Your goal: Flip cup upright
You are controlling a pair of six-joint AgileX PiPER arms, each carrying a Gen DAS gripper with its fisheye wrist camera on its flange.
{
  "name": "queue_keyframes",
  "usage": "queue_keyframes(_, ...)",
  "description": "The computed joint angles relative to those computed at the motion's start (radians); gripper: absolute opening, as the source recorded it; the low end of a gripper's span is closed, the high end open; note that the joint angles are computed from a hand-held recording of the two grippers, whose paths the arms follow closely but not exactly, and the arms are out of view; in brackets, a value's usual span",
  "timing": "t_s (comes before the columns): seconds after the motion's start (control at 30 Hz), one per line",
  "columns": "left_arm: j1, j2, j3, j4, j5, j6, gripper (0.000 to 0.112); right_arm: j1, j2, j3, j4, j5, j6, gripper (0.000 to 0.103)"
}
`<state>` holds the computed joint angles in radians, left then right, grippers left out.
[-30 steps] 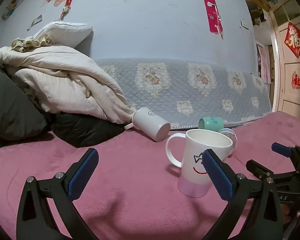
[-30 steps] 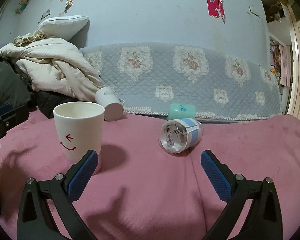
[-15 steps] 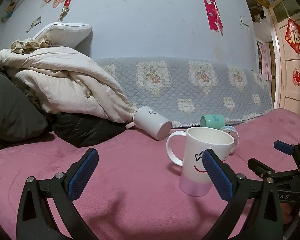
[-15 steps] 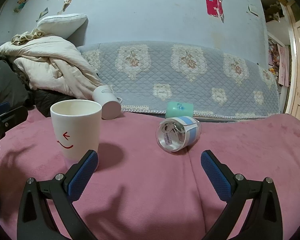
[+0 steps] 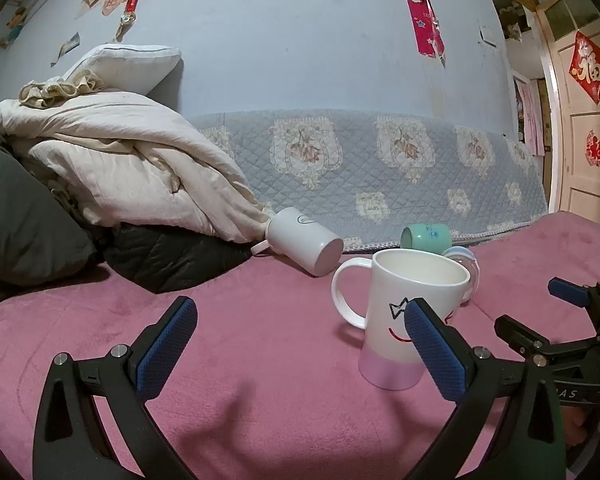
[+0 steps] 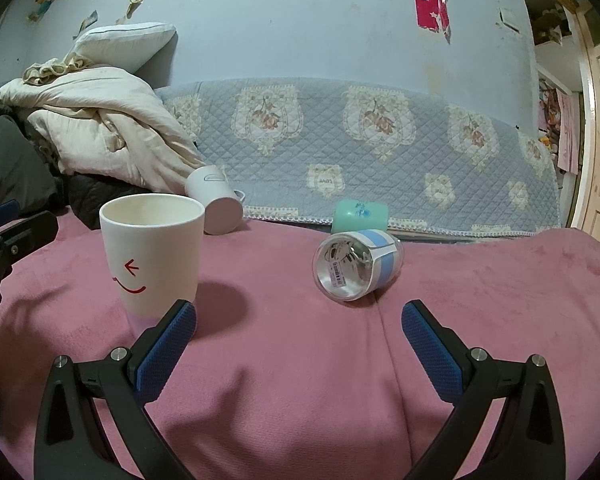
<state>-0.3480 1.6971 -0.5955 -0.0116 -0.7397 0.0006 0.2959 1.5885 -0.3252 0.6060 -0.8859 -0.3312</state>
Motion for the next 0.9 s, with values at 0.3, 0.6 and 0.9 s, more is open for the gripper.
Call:
queue_keyframes(0.3,0.0,0.0,-0.001,0.0,0.001,0.0,0.103,-0.002,0.002,-0.002,-0.003,0.002,0.001,0.103)
queue_keyframes(0.6,0.001,0.0,-0.001,0.001,0.0,0.0,0.103,-0.003,-0.001,-0.004,-0.003,0.007,-0.002,0.103)
queue_keyframes(0.9,-0.002,0.004,-0.004,-0.007,0.0,0.009,0.103,-0.007,-0.002,-0.005,-0.006,0.012,-0.003,0.103)
